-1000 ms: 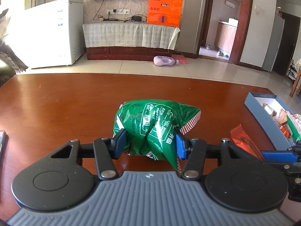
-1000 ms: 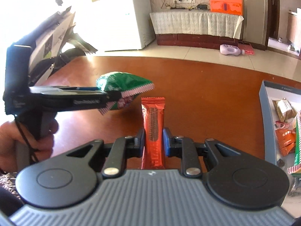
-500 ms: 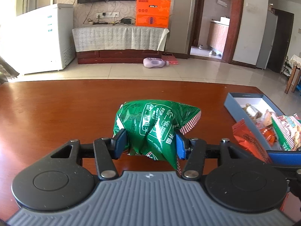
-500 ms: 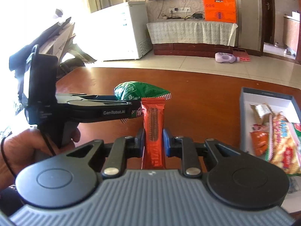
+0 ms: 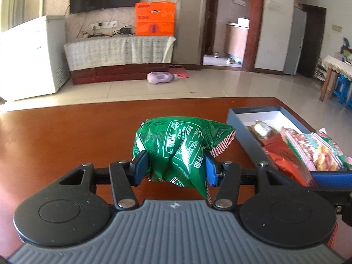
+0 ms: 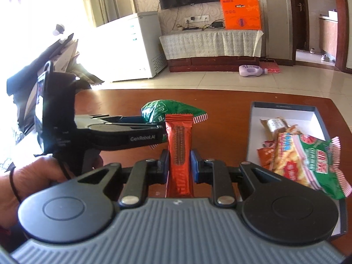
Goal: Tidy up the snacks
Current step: 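Carry the green bag with the left gripper while the right carries the chocolate bar to the box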
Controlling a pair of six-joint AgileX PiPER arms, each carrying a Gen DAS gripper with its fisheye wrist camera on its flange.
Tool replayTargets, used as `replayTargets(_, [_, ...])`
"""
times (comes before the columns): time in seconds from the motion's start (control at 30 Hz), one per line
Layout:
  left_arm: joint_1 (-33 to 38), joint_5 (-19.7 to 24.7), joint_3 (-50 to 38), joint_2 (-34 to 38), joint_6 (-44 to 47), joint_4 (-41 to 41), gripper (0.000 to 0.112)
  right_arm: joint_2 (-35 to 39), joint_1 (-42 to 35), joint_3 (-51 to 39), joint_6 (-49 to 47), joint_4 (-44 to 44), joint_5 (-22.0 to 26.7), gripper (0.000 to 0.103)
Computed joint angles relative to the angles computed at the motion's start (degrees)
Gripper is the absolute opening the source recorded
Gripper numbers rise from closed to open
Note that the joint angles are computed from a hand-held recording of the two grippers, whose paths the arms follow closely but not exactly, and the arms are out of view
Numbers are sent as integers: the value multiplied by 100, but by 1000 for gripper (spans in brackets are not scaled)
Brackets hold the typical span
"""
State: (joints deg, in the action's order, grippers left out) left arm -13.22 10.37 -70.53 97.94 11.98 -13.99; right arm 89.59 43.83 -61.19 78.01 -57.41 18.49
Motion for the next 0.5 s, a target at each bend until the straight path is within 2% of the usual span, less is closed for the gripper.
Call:
replayTargets(0.13, [-297, -23, -162, 65, -687, 617, 59, -269, -174, 309, 326, -275, -41, 23])
replayTargets(0.23, [-526, 95, -468, 191, -684, 542, 59, -395, -279, 478, 504, -407, -35, 24])
replayTargets(0.5, [-1130, 804, -2178, 1153, -1336, 1146, 59, -837, -630, 958, 1128, -867, -14, 24])
